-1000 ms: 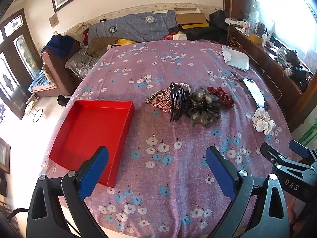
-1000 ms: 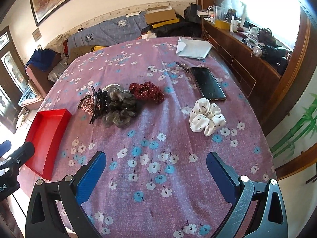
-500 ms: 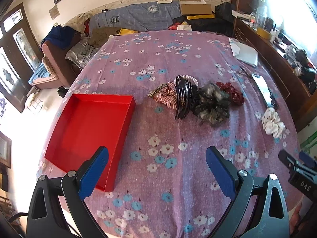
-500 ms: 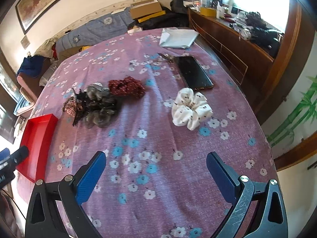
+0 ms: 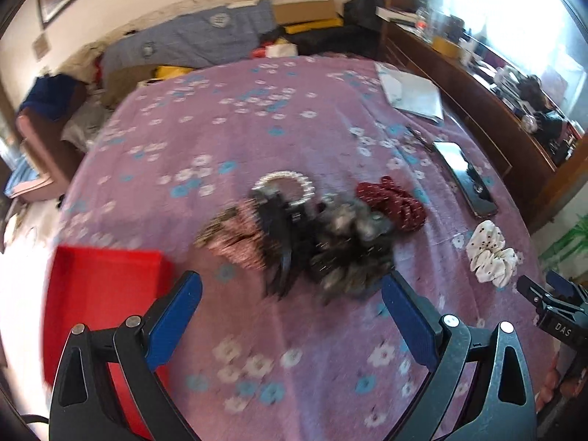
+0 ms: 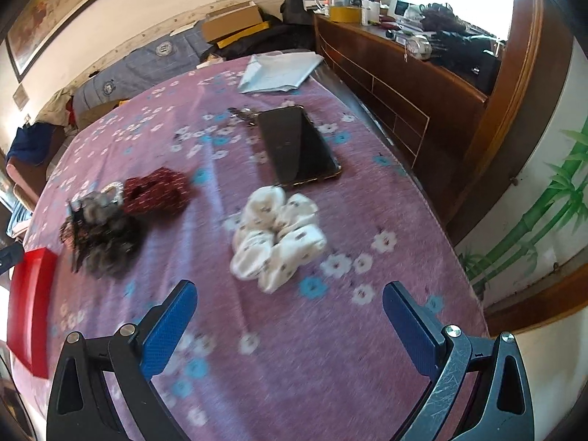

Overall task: Organize jewelry
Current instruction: 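Grasp grey scrunchie with left tool while right tool grasps white scrunchie, drop both in tray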

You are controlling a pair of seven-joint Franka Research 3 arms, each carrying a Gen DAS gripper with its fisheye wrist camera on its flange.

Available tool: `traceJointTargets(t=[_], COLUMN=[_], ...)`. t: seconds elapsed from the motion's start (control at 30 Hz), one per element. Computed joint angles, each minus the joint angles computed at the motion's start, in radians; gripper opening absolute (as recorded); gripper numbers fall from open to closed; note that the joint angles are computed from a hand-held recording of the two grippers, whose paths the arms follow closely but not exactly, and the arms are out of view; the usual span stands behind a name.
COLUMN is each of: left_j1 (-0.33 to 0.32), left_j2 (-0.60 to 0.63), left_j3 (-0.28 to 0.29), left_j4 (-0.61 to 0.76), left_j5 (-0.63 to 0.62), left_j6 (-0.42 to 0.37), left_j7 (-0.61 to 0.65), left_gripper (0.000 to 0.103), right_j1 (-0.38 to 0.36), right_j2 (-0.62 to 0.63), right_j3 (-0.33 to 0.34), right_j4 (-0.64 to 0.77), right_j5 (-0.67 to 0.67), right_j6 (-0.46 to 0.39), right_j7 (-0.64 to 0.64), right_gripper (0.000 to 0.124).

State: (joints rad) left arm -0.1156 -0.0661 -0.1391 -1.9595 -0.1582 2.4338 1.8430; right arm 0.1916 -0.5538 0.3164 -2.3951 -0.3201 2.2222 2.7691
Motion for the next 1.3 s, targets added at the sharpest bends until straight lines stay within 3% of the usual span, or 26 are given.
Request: traceJointTargets(t=[0.2, 0.43, 0.47, 0.53, 0.6, 0.7, 0.77, 0.8, 0.83, 0.93, 1.3], left_j1=[-0.001, 0.000, 0.000, -0.003, -0.005, 0.004, 0.015, 0.020, 0.026, 0.042, 0.083], left_j2=[0.157, 0.280, 0.292, 0.309, 0.322, 0.302, 0.283, 0.269, 0.255, 0.197, 0.011], left_j3=[-0.033, -0.077, -0.081, -0.085, -0.087, -0.091, -0.094, -0.094, -0.095, -0.090, 0.030], left_j4=[0.156, 0.268, 0.278, 0.295, 0.309, 0.283, 0.268, 0.258, 0.248, 0.207, 0.108], left_j5=[-0.073, -0.050, -0.045, -0.025, -0.006, -0.017, -0.045, -0.063, -0.084, -0.167, -0.413], left_j6=[-0.076, -0.121, -0.128, -0.148, -0.172, -0.153, -0.155, -0.151, -0.151, -0.150, -0.177], left_j7=[0.026, 0.018, 0.014, -0.002, -0.020, -0.029, -0.019, -0.010, 0.004, 0.060, 0.182], left_gripper=[0.098, 0.097, 0.092, 0.071, 0.036, 0.016, 0.013, 0.004, 0.001, 0.001, 0.001], right_j1=[-0.019, -0.033, -0.034, -0.035, -0.032, -0.027, -0.021, -0.017, -0.015, -0.021, -0.008], right_j2=[0.044, 0.095, 0.100, 0.112, 0.124, 0.134, 0.137, 0.138, 0.136, 0.116, 0.075], right_j3=[-0.036, -0.057, -0.058, -0.063, -0.071, -0.084, -0.093, -0.098, -0.101, -0.092, -0.044], right_j4=[-0.005, 0.004, 0.005, 0.003, 0.001, -0.003, -0.010, -0.011, -0.012, -0.016, 0.044], right_j5=[-0.004, -0.008, -0.009, -0.006, 0.005, 0.024, 0.039, 0.052, 0.063, 0.067, 0.082], right_j6=[0.063, 0.108, 0.111, 0.119, 0.121, 0.131, 0.148, 0.155, 0.159, 0.164, 0.148], right_j7=[-0.031, -0.056, -0.056, -0.057, -0.063, -0.070, -0.084, -0.094, -0.099, -0.091, -0.095], right_gripper=[0.101, 0.099, 0.099, 0.096, 0.089, 0.071, 0.050, 0.033, 0.024, 0.013, 0.009])
